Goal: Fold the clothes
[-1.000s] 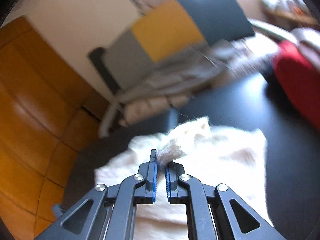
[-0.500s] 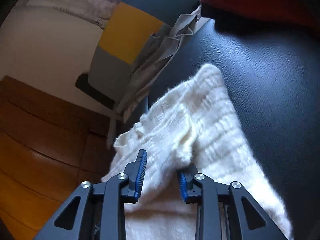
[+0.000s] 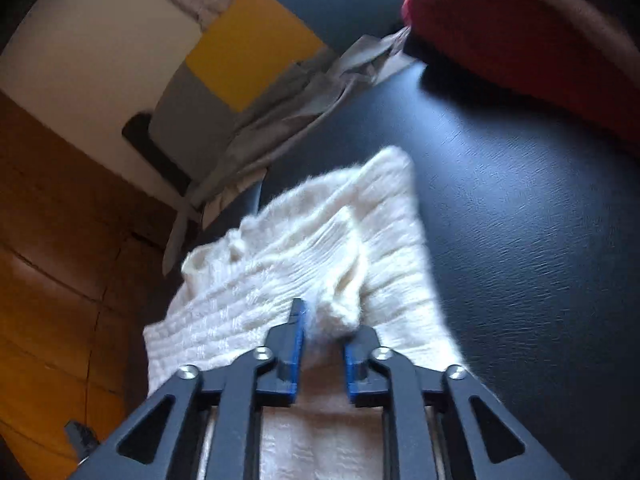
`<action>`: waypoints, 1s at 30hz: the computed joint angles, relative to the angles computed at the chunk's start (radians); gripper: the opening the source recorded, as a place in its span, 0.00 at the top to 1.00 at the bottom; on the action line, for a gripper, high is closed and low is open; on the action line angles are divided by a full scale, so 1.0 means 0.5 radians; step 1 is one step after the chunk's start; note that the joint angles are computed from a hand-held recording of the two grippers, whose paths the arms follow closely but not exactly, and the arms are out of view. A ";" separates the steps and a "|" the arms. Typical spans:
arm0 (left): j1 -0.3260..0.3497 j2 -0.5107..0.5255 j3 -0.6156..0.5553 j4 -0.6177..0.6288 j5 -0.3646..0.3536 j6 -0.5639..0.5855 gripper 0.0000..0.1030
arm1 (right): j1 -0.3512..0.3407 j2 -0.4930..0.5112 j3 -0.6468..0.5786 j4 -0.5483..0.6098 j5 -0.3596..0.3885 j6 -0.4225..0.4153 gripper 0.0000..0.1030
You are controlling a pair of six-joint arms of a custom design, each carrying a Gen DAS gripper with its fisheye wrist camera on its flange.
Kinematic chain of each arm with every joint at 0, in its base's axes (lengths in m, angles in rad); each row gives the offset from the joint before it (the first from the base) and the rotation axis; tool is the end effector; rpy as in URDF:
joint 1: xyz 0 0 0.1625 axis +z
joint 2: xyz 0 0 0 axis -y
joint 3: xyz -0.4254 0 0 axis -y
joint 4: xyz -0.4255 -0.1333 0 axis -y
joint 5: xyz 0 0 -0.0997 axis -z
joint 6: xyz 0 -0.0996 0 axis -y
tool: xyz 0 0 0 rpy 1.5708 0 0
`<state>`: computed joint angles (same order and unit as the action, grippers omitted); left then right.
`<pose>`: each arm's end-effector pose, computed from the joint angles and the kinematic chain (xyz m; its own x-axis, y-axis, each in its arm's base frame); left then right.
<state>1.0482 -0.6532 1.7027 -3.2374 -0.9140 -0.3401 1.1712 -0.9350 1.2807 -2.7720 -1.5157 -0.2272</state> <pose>-0.1696 -0.6833 0.0454 -0.9490 -0.1517 -0.2764 0.0960 0.6959 -0.7116 -0.1808 -0.7849 0.3706 -0.9694 0.2051 0.1349 0.0378 0.6675 -0.7436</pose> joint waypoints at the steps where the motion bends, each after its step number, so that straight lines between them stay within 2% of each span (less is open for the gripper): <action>1: -0.006 0.008 -0.035 -0.018 -0.003 0.067 0.76 | 0.018 -0.022 0.034 -0.096 -0.054 -0.035 0.68; 4: 0.002 0.114 -0.271 0.021 -0.052 0.296 0.75 | 0.082 -0.057 0.079 -0.245 -0.129 -0.205 0.61; 6: 0.012 0.223 -0.484 0.084 -0.079 0.443 0.75 | 0.148 -0.037 0.052 -0.206 -0.139 -0.404 0.50; 8: 0.030 0.337 -0.697 0.214 -0.096 0.542 0.75 | 0.212 0.023 -0.014 -0.106 -0.164 -0.598 0.46; 11: 0.068 0.514 -1.019 0.456 -0.061 0.577 0.75 | 0.297 0.182 -0.172 0.010 -0.394 -0.816 0.43; 13: 0.095 0.612 -1.171 0.591 0.046 0.594 0.75 | 0.322 0.304 -0.293 0.054 -0.607 -0.893 0.43; 14: 0.103 0.614 -1.154 0.588 0.069 0.574 0.75 | 0.334 0.369 -0.361 0.076 -0.713 -0.930 0.43; 15: 0.114 0.604 -1.115 0.571 0.067 0.569 0.75 | 0.330 0.387 -0.359 0.050 -0.744 -0.960 0.43; 18: 0.147 0.579 -1.006 0.522 0.062 0.554 0.72 | 0.276 0.326 -0.190 -0.147 -0.648 -1.028 0.42; 21: 0.184 0.539 -0.938 0.446 -0.050 0.456 0.72 | 0.235 0.276 -0.077 -0.240 -0.535 -1.088 0.41; 26: 0.166 0.598 -1.018 0.488 0.080 0.542 0.72 | 0.250 0.322 -0.135 -0.223 -0.574 -1.086 0.39; 28: 0.152 0.639 -1.090 0.532 0.144 0.593 0.72 | 0.235 0.298 -0.125 -0.178 -0.523 -1.062 0.39; 30: 0.149 0.647 -1.116 0.573 0.149 0.587 0.72 | 0.213 0.281 -0.147 -0.099 -0.454 -1.011 0.39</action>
